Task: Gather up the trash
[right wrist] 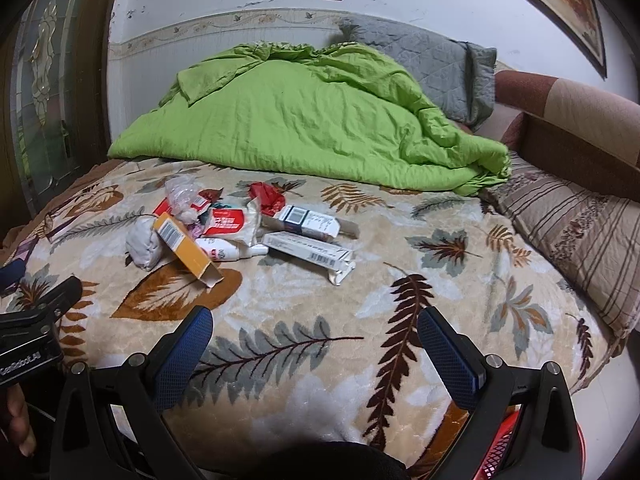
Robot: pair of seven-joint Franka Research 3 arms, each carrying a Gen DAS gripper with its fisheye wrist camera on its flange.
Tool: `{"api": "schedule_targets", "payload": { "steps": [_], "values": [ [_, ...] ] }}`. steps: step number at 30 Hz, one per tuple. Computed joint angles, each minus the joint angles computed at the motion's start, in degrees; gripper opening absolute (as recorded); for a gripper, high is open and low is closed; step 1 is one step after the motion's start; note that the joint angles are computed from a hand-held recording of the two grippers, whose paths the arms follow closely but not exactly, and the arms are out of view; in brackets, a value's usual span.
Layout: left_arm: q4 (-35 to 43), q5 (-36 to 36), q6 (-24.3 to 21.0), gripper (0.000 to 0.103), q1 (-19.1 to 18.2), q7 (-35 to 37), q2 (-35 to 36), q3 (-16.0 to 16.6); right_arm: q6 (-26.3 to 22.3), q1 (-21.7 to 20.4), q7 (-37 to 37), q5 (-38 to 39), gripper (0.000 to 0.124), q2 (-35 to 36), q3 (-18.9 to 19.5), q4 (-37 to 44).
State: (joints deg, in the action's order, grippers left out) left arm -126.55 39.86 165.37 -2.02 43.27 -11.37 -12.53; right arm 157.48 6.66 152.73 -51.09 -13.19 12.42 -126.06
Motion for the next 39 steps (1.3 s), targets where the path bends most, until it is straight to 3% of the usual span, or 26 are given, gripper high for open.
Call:
{"api": "schedule_targets", "payload": {
  "steps": [3,8,10,12,17,19,23,25,27,30,34,36,39],
  "values": [
    [2.4,-13.4,-2.7,0.103,-4.0,9.5,2.8,3.5,3.7,2.7,-9.9,9.3,0.102,1.1,-3.0,-0.4],
    [8.2,-31.0,-6.4,0.103,-5.8,20.8,8.2,5.3,4.9,5.9,-26.9,25.5,0.094,4.5,-5.0,2.0],
    [10.6,-34.4,-7.2,0.103,-5.2,22.4,10.2,5.0,4.9,6.9,-32.6,30.3,0.090,6.7,-5.4,4.3],
    [12.8,-36.4,-7.9,0.103,-4.5,22.6,11.9,4.7,4.8,7.0,-34.9,30.2,0.089,9.2,-5.0,7.3],
    [13.8,-42.1,-8.6,0.089,-2.7,21.8,13.1,4.3,1.6,10.1,-43.8,34.5,0.084,17.4,-6.4,17.2],
    [13.8,-44.5,-8.7,0.087,-2.1,22.2,13.0,4.3,0.4,11.8,-45.6,33.9,0.074,21.1,-7.5,21.4],
    [14.2,-45.8,-9.3,0.087,-1.6,22.5,13.1,4.2,-3.2,14.8,-47.2,33.6,0.060,28.0,-10.5,29.3],
    [14.9,-45.5,-9.8,0.087,-1.5,22.6,13.6,4.2,-4.4,15.9,-47.4,33.5,0.037,30.5,-11.9,31.7],
    [15.9,-44.4,-10.3,0.087,-1.5,22.5,14.3,4.1,-4.2,15.9,-48.3,35.6,0.024,30.8,-12.3,31.6],
    [19.0,-43.4,-11.7,0.082,-1.6,22.6,16.4,3.7,0.8,15.5,-47.7,38.0,0.024,28.7,-13.1,28.2],
    [24.2,-40.6,-13.9,0.079,-2.4,21.9,20.0,3.2,3.6,14.9,-46.8,41.5,0.024,26.6,-12.9,25.2],
    [26.9,-37.7,-15.3,0.078,-3.1,20.2,22.1,3.2,5.4,15.3,-45.0,40.7,0.024,25.4,-13.7,23.7],
    [32.5,-36.3,-18.7,0.068,-3.5,19.2,26.3,2.9,7.9,15.9,-41.2,38.2,0.024,24.1,-14.8,21.9]
  ]
}}
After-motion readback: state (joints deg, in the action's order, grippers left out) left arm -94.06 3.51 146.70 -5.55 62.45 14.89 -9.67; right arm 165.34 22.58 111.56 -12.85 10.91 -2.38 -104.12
